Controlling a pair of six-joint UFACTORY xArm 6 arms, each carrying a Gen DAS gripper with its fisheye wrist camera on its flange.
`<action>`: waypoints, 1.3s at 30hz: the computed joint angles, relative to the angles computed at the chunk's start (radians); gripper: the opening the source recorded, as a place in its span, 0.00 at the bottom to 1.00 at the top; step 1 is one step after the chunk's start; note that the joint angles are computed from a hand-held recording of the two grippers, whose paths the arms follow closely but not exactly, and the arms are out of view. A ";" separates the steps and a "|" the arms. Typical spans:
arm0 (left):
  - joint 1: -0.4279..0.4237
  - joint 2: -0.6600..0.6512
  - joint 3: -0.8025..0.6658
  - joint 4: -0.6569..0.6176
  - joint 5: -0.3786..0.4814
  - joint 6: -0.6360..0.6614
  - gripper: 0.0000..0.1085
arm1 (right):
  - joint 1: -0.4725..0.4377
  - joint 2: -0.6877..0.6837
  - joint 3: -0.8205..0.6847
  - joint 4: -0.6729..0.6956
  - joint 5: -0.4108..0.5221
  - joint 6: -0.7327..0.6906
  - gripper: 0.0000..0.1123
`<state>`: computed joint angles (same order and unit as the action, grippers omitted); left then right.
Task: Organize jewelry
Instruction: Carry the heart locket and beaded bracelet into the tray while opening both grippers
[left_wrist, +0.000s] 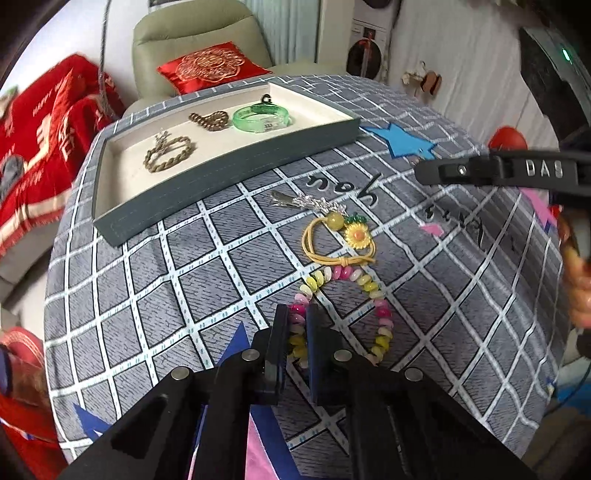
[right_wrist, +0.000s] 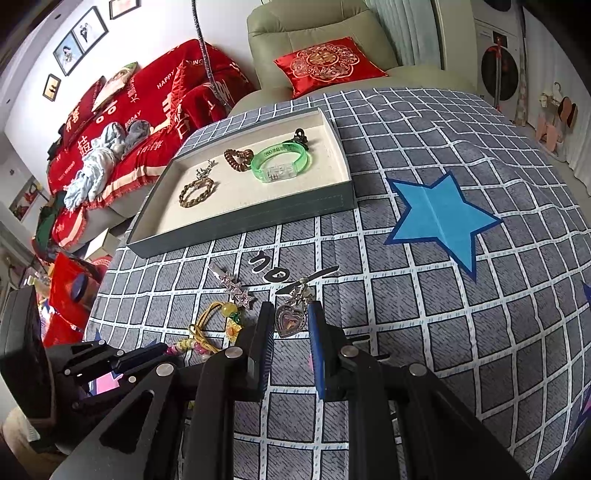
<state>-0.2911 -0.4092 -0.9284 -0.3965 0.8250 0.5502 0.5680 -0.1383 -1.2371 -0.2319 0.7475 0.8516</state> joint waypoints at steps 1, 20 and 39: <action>0.002 0.012 -0.013 -0.009 0.001 -0.006 0.23 | 0.000 -0.001 -0.002 -0.002 0.001 0.000 0.18; 0.074 0.136 -0.237 -0.127 -0.011 -0.005 0.23 | -0.034 0.132 -0.218 0.032 0.020 -0.114 0.18; 0.105 0.556 -0.702 -0.052 0.079 -0.053 0.23 | -0.115 0.583 -0.789 0.209 0.238 -0.326 0.18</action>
